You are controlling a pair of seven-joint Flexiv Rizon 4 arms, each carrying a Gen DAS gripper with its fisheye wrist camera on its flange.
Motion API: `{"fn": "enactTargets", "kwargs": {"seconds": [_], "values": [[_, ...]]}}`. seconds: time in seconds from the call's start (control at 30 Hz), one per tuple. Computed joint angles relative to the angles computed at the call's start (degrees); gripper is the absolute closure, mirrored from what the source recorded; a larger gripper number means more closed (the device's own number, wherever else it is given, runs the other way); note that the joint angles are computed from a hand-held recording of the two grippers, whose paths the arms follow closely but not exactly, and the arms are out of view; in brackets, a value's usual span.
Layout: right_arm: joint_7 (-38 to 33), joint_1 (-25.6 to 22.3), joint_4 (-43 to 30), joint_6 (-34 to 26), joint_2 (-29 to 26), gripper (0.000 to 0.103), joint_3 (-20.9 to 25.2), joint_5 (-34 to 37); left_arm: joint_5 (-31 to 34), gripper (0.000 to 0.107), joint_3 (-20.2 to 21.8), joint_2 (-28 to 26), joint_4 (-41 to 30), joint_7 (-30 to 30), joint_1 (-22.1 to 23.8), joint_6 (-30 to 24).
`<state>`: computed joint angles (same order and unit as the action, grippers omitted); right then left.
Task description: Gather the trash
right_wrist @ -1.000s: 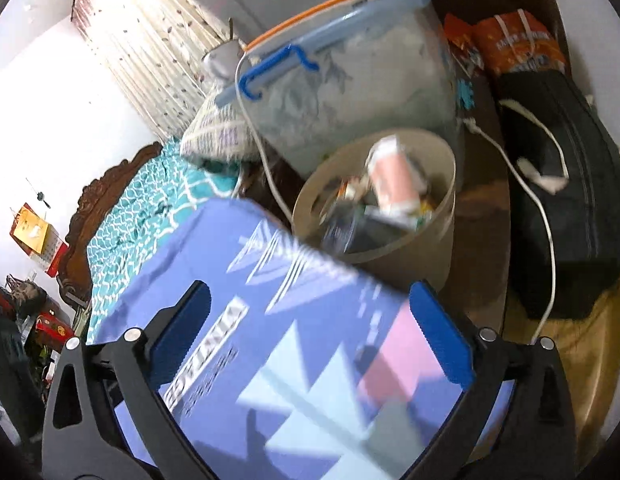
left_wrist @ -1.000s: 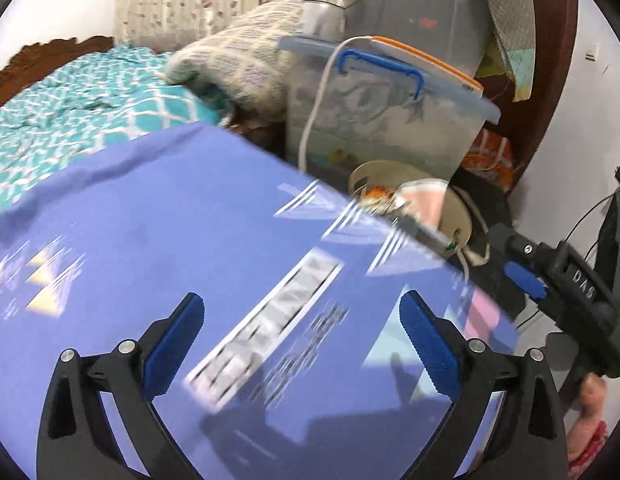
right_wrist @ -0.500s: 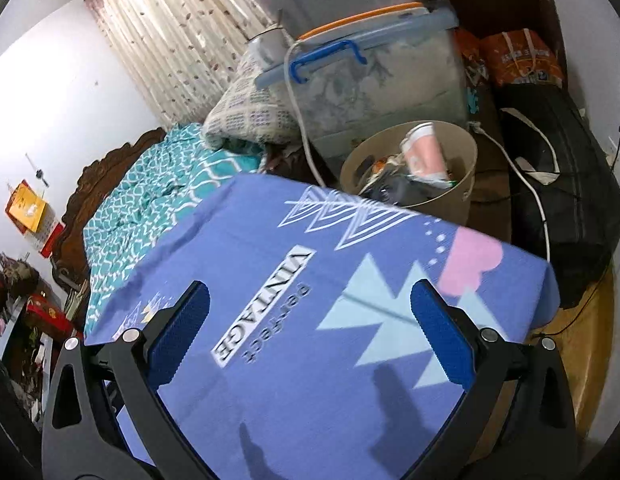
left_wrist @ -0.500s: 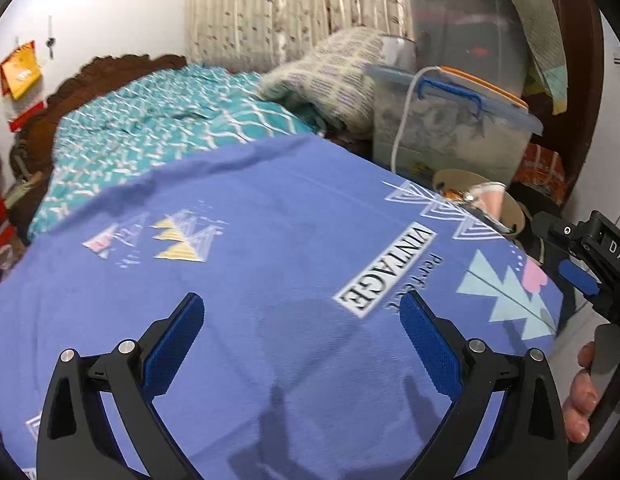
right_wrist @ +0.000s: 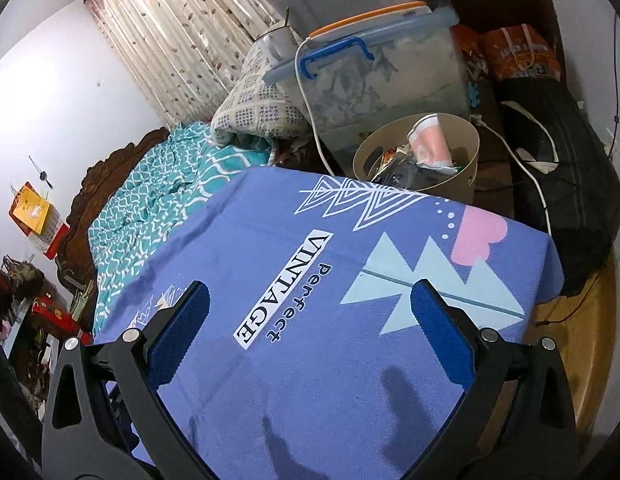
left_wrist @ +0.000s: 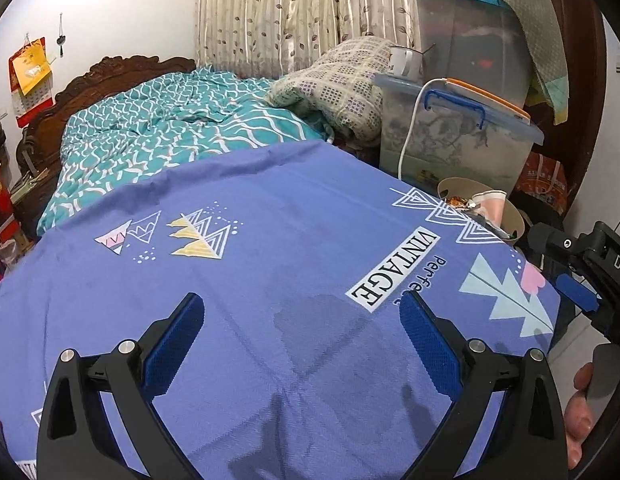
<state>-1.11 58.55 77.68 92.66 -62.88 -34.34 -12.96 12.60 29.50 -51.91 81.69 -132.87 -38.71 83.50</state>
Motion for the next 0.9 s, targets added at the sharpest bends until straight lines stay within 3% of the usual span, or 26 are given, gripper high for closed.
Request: {"fn": "enactTargets", "kwargs": {"seconds": [0.17, 0.4, 0.57, 0.7, 0.8, 0.9], "values": [[0.53, 1.30, 2.14, 1.04, 0.36, 0.003, -1.68, 1.34, -0.27, 0.012, -1.21, 0.05, -0.42, 0.62, 0.55, -0.30], [-0.81, -0.22, 2.29, 0.81, 0.33, 0.003, 0.88, 1.95, 0.86, 0.012, 2.84, -0.45, -0.82, -3.67, -2.49, -2.34], [-1.14, -0.43, 2.33, 0.89, 0.52, 0.003, 1.09, 1.88, 2.91, 0.012, 2.15, 0.27, -0.94, -5.27, -1.91, -2.86], [-2.33, -1.66, 1.66, 1.18, 0.76, 0.003, 2.84, 1.53, 6.34, 0.012, 7.86, -0.56, -2.52, -10.87, -6.01, -6.75], [-3.13, -2.63, 0.83, 1.14, 0.57, 0.003, 4.16, 1.31, 8.77, 0.012, 8.75, -0.47, -3.29, -13.25, -6.82, -9.13], [-3.35, -2.70, 0.87, 1.06, 0.56, 0.003, 4.49, 1.48, 10.74, 0.012, 7.04, 0.38, -3.41, -13.74, -5.79, -9.93]]}}
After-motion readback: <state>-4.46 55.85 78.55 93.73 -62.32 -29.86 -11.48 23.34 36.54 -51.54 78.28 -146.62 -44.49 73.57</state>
